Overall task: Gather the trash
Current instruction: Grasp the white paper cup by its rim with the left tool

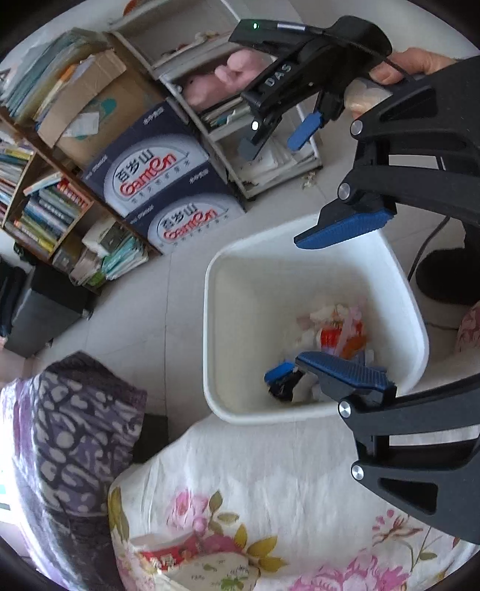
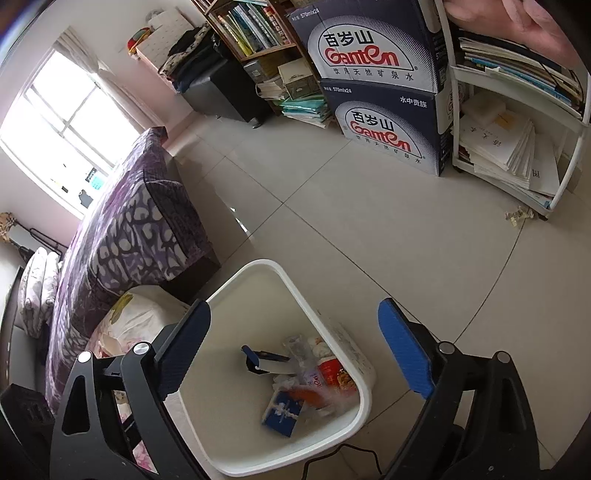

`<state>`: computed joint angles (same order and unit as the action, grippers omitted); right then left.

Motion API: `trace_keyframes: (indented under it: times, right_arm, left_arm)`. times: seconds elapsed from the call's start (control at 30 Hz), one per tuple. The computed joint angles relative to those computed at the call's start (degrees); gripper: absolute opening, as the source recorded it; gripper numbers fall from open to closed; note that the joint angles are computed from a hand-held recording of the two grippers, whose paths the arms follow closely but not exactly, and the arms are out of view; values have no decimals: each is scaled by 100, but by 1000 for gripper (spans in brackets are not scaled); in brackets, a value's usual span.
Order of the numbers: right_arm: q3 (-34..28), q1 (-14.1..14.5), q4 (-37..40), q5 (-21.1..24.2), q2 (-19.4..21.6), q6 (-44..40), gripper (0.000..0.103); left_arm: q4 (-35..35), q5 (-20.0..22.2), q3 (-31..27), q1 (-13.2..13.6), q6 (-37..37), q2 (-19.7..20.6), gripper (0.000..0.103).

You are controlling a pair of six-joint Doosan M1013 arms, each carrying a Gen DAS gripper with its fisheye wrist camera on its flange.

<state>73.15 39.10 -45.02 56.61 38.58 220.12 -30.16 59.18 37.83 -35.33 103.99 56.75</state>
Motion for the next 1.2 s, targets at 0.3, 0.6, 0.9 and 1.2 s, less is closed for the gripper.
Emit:
trace_keyframes:
  times: [0.3,0.6,0.9,1.2]
  right_arm:
    - [-467,-40,237,72,264,-548,92]
    - [-1101,-88,677,74,643,-1401,95]
    - [-1838,-133,1120,124,1074,-2252,96]
    - [-2528,-149,1456,233,1456,-2887,96]
  left_arm:
    - [1830,-803,359,-49,-806,-197,76]
    - [5051,-1520,619,-113,-2582,-271,88]
    - [5422,-517,-782,199,-3262,486,91]
    - [4416,106,-1968,443,-2823,1140,90]
